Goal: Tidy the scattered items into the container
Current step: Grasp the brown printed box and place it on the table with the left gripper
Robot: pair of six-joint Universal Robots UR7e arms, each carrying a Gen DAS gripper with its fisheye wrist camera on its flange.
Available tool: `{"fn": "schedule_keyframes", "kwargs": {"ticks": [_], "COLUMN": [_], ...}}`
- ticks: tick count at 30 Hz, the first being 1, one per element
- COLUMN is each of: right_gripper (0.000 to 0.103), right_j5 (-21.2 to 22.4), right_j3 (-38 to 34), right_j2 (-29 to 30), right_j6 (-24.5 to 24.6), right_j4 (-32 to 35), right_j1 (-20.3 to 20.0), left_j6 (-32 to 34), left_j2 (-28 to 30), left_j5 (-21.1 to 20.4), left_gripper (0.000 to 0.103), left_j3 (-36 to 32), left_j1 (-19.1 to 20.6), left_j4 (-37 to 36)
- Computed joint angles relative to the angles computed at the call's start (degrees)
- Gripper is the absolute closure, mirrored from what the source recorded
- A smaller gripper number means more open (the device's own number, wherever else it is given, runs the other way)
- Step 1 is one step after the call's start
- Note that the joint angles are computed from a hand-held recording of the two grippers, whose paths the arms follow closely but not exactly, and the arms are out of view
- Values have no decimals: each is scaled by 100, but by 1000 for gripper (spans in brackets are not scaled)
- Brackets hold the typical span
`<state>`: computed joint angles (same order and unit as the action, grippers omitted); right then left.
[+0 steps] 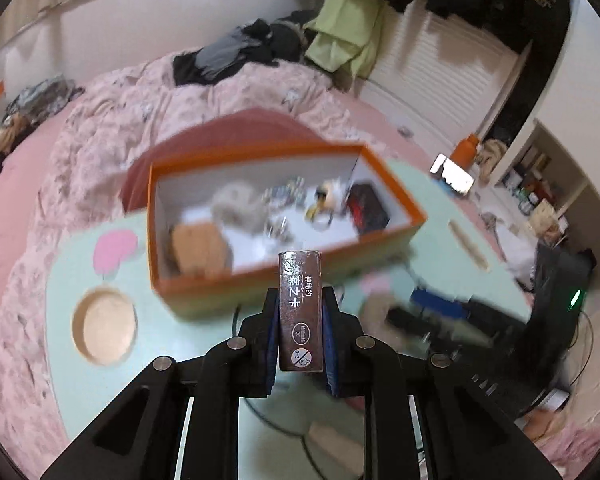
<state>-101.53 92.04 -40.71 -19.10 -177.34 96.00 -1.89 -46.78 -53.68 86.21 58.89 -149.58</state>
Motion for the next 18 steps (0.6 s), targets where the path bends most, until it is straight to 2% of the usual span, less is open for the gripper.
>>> {"fn": "schedule_keyframes", "kwargs": {"ticks": [3,8,9,10,11,13,15,18], "right_gripper": [51,51,51,51,51,51,51,51], "right_j5": [-14,-26,-30,-36,-38,-38,-45,-72], "right_j3": [-9,2,-3,0,6,-9,-8,7], "right_j2": [5,-1,-2,-5,-10,-12,-15,-12], "right_j6": [16,26,39,46,54,71,74,17], "right_j4": [10,6,17,12,4,14,3,-58], "right_j1": [6,11,13,13,12,7,9,32], "left_j6": [-129,-295,-278,-247,-244,-205,-50,-13], "left_j2": [-45,62,80,97,117,140,161,213], "left_j5": [-65,-102,-85,-52,49,239,321,657], "left_gripper": [85,85,82,71,52,34,28,20], "left_j3": [263,318,345,389,458,664,846,933], "left_j1": [125,303,311,313,298,254,205,106], "left_j4": [-279,-539,-655,-815,-1031,-1629,-2200,-2532]}}
